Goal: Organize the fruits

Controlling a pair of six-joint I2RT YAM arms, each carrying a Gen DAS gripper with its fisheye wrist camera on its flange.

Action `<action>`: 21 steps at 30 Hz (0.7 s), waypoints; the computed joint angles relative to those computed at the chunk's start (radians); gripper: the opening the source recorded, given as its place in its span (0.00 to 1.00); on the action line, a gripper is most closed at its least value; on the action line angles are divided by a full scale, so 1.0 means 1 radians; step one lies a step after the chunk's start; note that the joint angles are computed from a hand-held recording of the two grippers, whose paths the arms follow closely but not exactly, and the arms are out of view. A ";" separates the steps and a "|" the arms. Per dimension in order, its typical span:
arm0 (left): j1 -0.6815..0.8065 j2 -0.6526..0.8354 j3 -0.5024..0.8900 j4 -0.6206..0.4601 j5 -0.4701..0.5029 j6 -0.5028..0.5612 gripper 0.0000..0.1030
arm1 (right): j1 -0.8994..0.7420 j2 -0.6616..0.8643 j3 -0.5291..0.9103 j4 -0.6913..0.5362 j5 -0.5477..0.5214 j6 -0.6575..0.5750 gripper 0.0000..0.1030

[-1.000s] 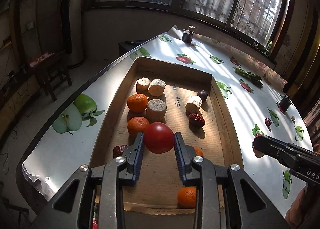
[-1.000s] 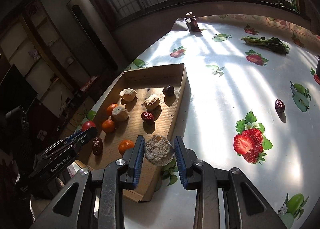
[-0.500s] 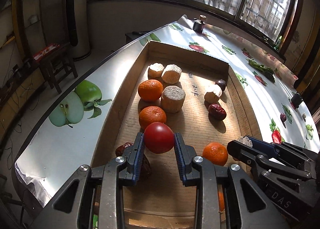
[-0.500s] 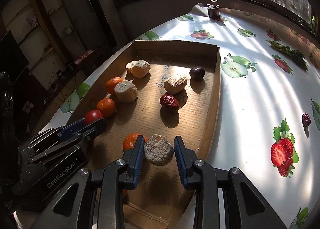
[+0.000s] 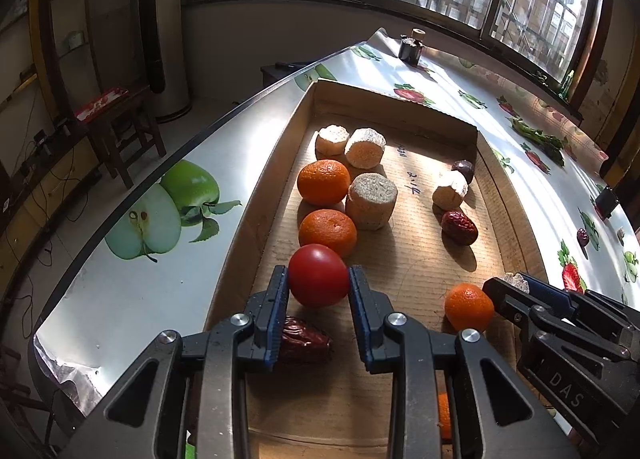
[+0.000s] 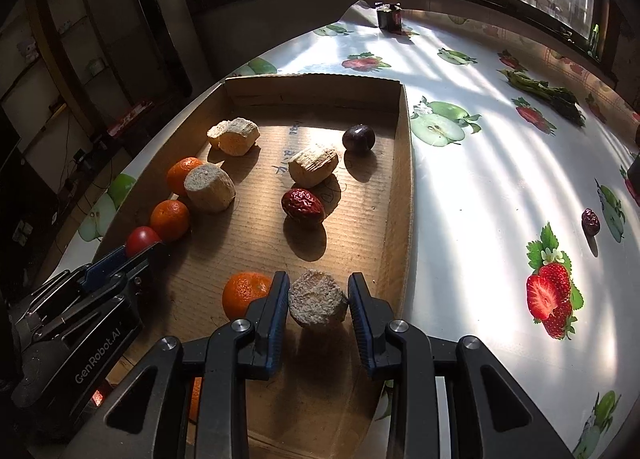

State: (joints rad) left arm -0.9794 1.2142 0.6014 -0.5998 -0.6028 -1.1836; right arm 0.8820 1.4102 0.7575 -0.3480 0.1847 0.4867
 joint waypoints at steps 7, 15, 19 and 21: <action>0.001 0.003 -0.002 0.003 -0.004 0.002 0.29 | -0.006 -0.009 -0.008 0.008 -0.009 0.007 0.32; -0.059 -0.042 0.015 -0.068 -0.070 -0.070 0.58 | -0.019 -0.074 -0.049 0.048 -0.071 0.019 0.52; -0.189 -0.032 0.097 -0.283 -0.230 -0.268 0.70 | 0.019 -0.165 -0.078 0.039 -0.007 0.040 0.56; -0.266 0.002 0.155 -0.436 -0.312 -0.427 0.80 | 0.027 -0.218 -0.094 0.022 0.015 0.054 0.56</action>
